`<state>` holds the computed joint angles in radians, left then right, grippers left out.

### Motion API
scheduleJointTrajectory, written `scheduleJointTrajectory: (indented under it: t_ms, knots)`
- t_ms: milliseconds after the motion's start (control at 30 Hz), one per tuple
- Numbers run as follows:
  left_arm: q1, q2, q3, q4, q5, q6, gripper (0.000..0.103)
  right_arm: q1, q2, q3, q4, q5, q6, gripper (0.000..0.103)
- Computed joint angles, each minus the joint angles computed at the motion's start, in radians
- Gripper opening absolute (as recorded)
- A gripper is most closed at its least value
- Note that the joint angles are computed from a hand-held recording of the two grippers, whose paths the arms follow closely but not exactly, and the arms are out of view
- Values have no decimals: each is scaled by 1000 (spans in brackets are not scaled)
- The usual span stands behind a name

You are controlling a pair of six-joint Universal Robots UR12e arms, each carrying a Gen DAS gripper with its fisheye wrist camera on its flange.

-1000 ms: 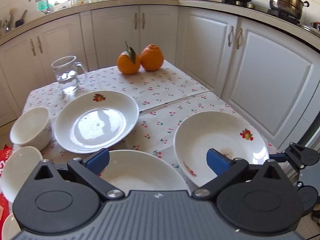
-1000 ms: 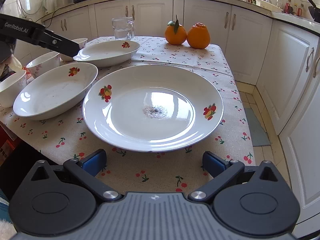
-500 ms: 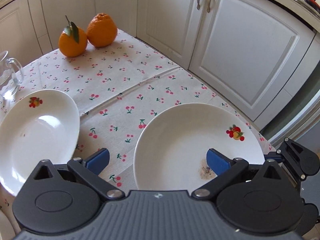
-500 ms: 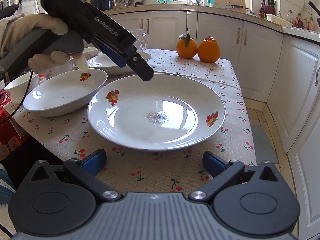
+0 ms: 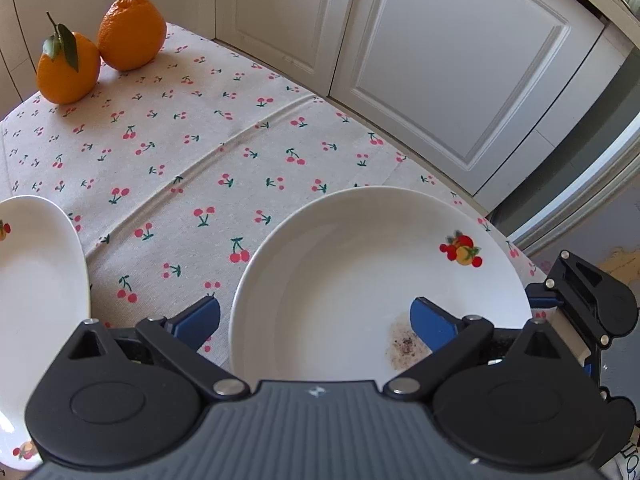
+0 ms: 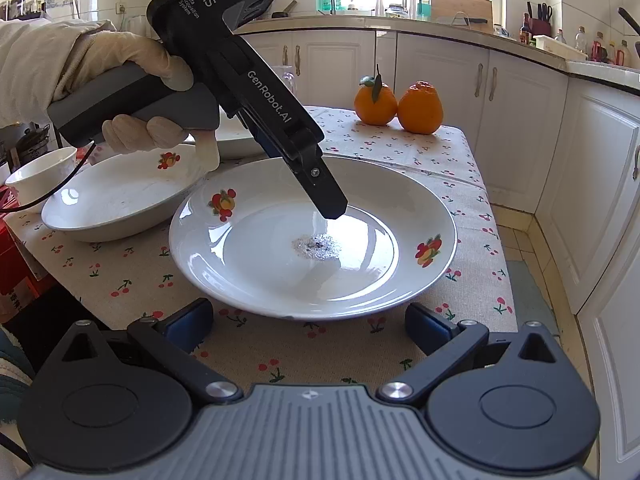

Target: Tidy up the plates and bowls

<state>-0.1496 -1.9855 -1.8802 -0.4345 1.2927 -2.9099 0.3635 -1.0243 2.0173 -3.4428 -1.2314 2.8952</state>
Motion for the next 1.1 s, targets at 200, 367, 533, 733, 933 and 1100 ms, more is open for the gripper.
scheduleJointTrajectory:
  t_ms: [200, 367, 533, 733, 933, 1100]
  knots:
    - [5, -4, 17, -51, -17, 35, 86, -1, -6, 2, 11, 9, -12, 95]
    - [7, -6, 29, -85, -26, 66, 78, 1, -3, -1, 9, 0, -6, 93]
    - [8, -7, 40, -115, -27, 83, 75, -1, -5, 1, 6, 2, -8, 91]
    - [6, -10, 46, -127, -22, 89, 75, -1, -10, -4, 29, 2, -12, 91]
    - [8, -17, 57, -139, -32, 78, 75, -5, -16, -16, 75, 11, -26, 91]
    - [9, -28, 73, -130, -39, 83, 75, -9, -14, -30, 101, 11, -38, 91]
